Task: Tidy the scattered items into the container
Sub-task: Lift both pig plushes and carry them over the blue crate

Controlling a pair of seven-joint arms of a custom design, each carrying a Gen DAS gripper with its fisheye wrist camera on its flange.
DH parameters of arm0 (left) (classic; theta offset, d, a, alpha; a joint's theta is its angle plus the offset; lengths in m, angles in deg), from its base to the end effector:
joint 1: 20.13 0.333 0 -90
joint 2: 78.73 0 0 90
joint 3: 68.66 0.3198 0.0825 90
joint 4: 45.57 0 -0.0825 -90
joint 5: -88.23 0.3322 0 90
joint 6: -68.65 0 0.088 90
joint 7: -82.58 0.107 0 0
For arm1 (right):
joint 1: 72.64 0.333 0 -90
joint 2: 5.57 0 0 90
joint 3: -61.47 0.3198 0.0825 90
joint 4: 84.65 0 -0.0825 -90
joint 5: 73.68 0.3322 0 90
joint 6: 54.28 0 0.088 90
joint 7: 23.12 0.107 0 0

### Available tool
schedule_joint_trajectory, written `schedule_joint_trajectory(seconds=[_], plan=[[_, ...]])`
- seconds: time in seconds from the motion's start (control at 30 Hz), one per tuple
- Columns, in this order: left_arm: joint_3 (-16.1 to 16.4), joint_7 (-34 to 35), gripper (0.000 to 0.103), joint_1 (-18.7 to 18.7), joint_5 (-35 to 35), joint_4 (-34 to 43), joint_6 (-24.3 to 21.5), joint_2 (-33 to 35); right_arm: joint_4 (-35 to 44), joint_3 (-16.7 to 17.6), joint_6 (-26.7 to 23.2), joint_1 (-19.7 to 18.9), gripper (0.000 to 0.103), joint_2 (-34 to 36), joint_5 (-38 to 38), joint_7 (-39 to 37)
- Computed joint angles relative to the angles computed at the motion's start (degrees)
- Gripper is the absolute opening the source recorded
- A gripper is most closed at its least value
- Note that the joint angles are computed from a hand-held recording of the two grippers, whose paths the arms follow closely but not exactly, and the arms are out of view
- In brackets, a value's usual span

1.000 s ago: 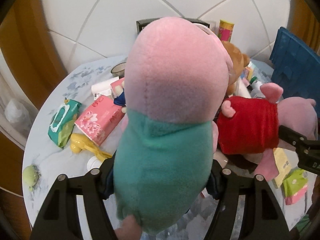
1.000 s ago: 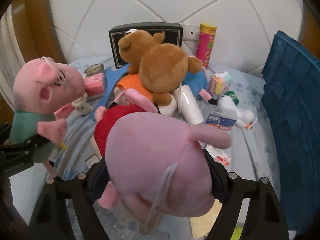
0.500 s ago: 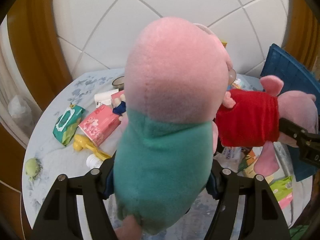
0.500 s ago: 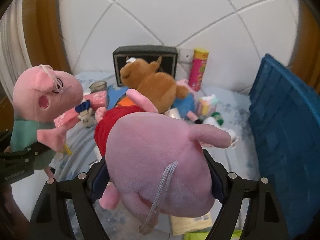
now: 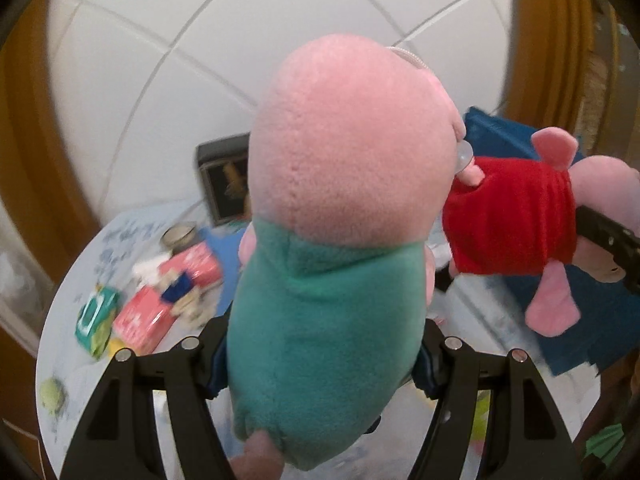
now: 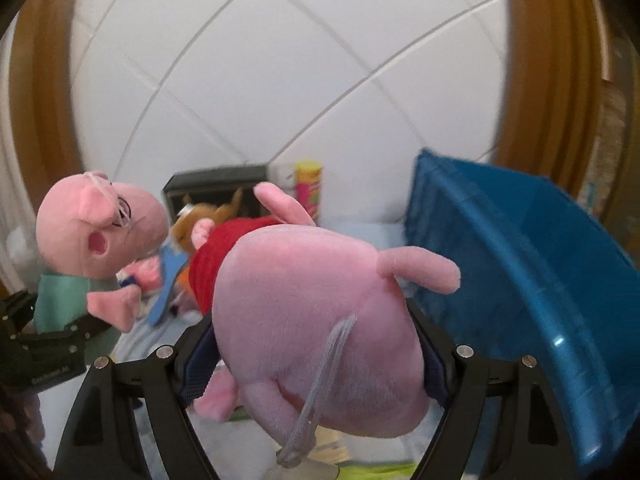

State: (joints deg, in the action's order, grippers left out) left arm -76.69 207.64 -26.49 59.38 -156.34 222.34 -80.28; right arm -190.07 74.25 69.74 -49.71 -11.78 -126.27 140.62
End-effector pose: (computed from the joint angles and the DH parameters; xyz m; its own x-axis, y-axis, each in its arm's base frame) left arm 0.5374 -0.1233 0.6050 -0.4906 -0.8709 0.0273 -0.5876 0.3076 -0.7484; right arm 0.4338 0.2816 0.6425 -0.3046 -0.9516 0.0412 -0.5555 0.1423 -0.8193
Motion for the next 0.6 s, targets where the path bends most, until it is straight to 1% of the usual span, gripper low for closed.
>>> schedule_joint_trajectory(seconds=[0.1,0.17,0.23,0.3,0.4,0.47,0.53,0.6], plan=[[-2.61,-6.14,0.069,-2.45,3.80,2.20,1.76,0.59,-4.50,-1.54,2.24,-2.52,0.079,-6.48,-1.13,-1.12],[-4.50,-12.91,0.069,-4.62,8.43,4.26,3.30,1.40,-7.23,-2.79,4.54,-4.90,0.076,-10.61,-1.02,-3.54],[-6.14,-20.46,0.069,-6.93,13.82,7.87,2.96,3.01,-9.56,-4.37,6.80,-6.99,0.073,-14.32,-0.43,-6.40],[-7.56,-27.80,0.069,-9.46,19.50,12.56,2.01,5.26,-12.29,-7.29,9.96,-9.08,0.068,-19.09,0.31,-10.19],[-8.96,-37.46,0.069,-13.64,28.47,19.66,0.68,8.32,-14.09,-11.91,13.67,-11.58,0.065,-24.94,1.95,-16.62],[-9.58,-43.68,0.069,-17.35,35.20,25.99,-1.54,11.26,-14.33,-14.79,15.45,-13.08,0.064,-27.91,3.10,-20.79],[-10.04,-47.04,0.069,-20.57,39.66,31.52,-4.42,14.14,-14.85,-15.83,15.94,-15.86,0.063,-29.98,2.64,-22.75],[-10.42,-49.29,0.069,-24.75,43.83,38.16,-8.57,17.87,-16.52,-18.65,16.98,-16.89,0.058,-32.55,4.81,-25.81]])
